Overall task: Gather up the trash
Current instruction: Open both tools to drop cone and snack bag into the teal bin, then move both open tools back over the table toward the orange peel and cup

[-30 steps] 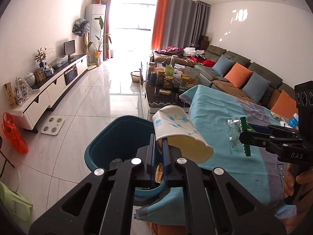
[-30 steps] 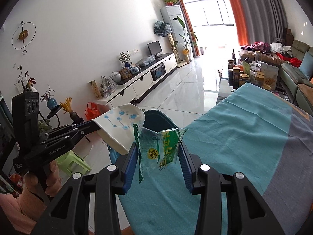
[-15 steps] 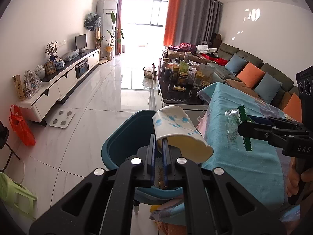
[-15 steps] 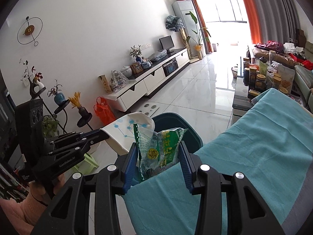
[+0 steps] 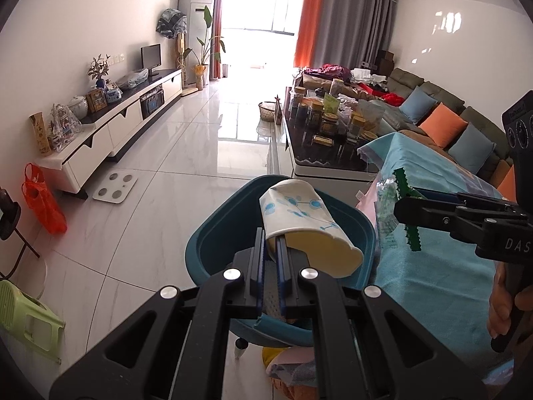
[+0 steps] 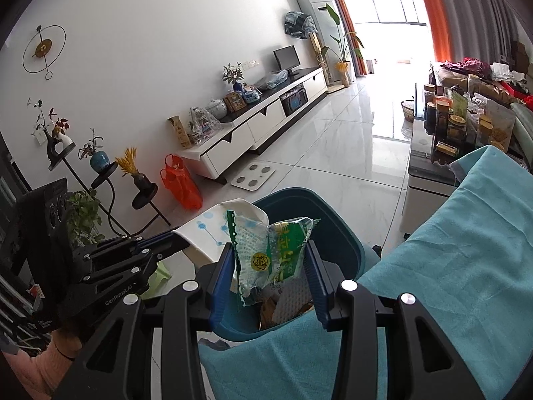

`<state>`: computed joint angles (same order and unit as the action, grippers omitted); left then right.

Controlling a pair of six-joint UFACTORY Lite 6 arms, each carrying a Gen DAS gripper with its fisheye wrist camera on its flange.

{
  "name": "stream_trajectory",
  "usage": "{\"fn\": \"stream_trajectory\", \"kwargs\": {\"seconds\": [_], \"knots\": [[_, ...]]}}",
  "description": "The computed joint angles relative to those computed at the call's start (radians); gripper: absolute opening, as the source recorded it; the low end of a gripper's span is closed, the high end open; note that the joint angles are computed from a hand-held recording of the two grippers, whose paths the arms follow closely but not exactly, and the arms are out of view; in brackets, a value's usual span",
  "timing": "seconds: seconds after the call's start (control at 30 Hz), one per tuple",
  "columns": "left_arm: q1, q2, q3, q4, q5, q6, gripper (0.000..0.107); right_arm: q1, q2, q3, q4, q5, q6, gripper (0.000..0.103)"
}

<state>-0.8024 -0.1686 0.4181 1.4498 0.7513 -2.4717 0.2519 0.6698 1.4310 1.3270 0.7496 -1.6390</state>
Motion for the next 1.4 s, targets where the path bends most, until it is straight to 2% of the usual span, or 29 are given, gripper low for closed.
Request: {"fn": "stream_trajectory", "kwargs": {"seconds": [0.47, 0.53, 0.73, 0.83, 1.0, 1.13, 1.2, 1.27, 1.4], "knots": [[0.166, 0.209, 0.098, 0.207, -0.122, -0.133, 0.006, 0.087, 0.170, 0.197, -0.155, -0.070, 0.225, 0.042], [0.184, 0.213, 0.094, 0.238, -0.137, -0.161, 0.006, 0.095, 0.187, 0.222, -0.178, -0.081, 0.257, 0.048], [0.196, 0.220, 0.088, 0.278, -0.143, -0.203, 0.006, 0.102, 0.218, 0.260, -0.220, -0.091, 0.321, 0.050], [0.186, 0.207, 0.080, 0.273, -0.137, -0.207, 0.010, 0.099, 0.214, 0.254, -0.216, -0.099, 0.321, 0.061], [0.173, 0.201, 0.082, 0.266, -0.130, -0.204, 0.013, 0.087, 0.223, 0.263, -0.207, -0.088, 0.324, 0.062], [0.153, 0.193, 0.077, 0.264, -0.125, -0.211, 0.017, 0.064, 0.214, 0.246, -0.174, -0.078, 0.288, 0.062], [0.133, 0.179, 0.067, 0.258, -0.118, -0.213, 0.022, 0.045, 0.189, 0.209, -0.133, -0.070, 0.236, 0.062], [0.108, 0.176, 0.071, 0.252, -0.106, -0.212, 0.033, 0.027, 0.168, 0.181, -0.112, -0.070, 0.202, 0.062], [0.048, 0.184, 0.093, 0.264, -0.086, -0.223, 0.041, -0.031, 0.092, 0.073, -0.046, -0.049, 0.093, 0.062]]}}
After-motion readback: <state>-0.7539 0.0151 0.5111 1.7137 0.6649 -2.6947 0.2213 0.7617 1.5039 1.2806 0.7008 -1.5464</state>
